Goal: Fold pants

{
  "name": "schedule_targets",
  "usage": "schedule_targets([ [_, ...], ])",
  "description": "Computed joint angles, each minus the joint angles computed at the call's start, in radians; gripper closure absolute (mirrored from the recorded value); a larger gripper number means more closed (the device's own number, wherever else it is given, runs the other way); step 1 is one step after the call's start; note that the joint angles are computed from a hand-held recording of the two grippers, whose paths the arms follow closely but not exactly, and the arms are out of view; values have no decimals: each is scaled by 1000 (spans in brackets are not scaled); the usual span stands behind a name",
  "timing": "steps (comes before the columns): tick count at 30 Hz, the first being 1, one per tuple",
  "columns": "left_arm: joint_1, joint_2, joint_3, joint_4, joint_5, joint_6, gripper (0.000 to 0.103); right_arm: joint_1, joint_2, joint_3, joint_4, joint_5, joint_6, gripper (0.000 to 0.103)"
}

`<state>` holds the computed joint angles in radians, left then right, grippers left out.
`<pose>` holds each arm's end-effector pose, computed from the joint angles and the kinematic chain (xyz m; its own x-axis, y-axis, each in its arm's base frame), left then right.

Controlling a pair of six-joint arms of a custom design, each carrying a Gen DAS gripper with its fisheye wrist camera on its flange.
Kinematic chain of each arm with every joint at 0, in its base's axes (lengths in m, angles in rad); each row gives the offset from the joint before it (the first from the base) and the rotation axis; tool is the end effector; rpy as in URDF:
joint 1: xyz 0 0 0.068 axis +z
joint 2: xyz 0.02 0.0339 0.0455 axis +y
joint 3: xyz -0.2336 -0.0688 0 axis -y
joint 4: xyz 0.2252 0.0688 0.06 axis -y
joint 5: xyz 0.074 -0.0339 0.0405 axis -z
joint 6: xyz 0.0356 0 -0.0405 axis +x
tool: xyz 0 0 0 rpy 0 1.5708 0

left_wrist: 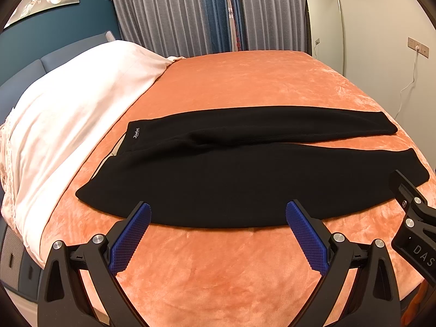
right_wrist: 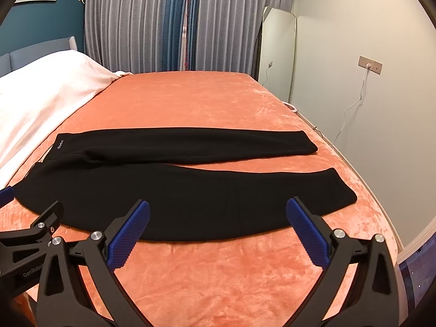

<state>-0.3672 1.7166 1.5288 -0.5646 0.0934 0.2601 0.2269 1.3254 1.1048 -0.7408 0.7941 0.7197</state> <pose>0.3407 -0.1346 0.2867 -0.5081 0.4698 -0.7219 0.5709 0.8113 0.1262 0.2520 0.0321 0.2682 -0.4426 0.3720 -0.8159 0.7072 0.7042 -0.0625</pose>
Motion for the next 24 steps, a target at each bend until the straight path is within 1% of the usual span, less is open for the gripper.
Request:
schedule_targets([
  [6,-9,15,8,2,-8,-2,5,-22,4,-15,27,-19,-14,5],
  [9,-6,50,41,-17,12,-3,5,-68,-3,-59,97,-61,-75,5],
  [11,2,93,81,-39,23,-7,5,-140,-25,-115,179,-146,-150,5],
  [12,7,118,103,-47,37,1,5,-232,-51,-174,265,-247,-228,5],
  [14,11,178,152,-55,41,30,5,-364,-50,-211,334,-355,-313,5],
  [16,14,232,201,-52,45,51,5,-565,-1,-204,402,-482,-430,5],
  [17,18,266,239,-52,57,50,5,-656,39,-182,430,-541,-482,5],
  [18,20,292,269,-55,71,40,5,-761,110,-126,449,-598,-542,5],
  [20,36,380,389,-89,141,19,5,-911,264,17,453,-698,-630,5],
  [22,41,466,510,-120,186,-9,5,-1048,477,262,403,-823,-693,5],
  [23,44,543,623,-162,213,-29,5,-1090,578,388,363,-876,-713,5],
  [24,45,623,749,-225,226,-47,5,-1131,703,513,390,-890,-723,5],
])
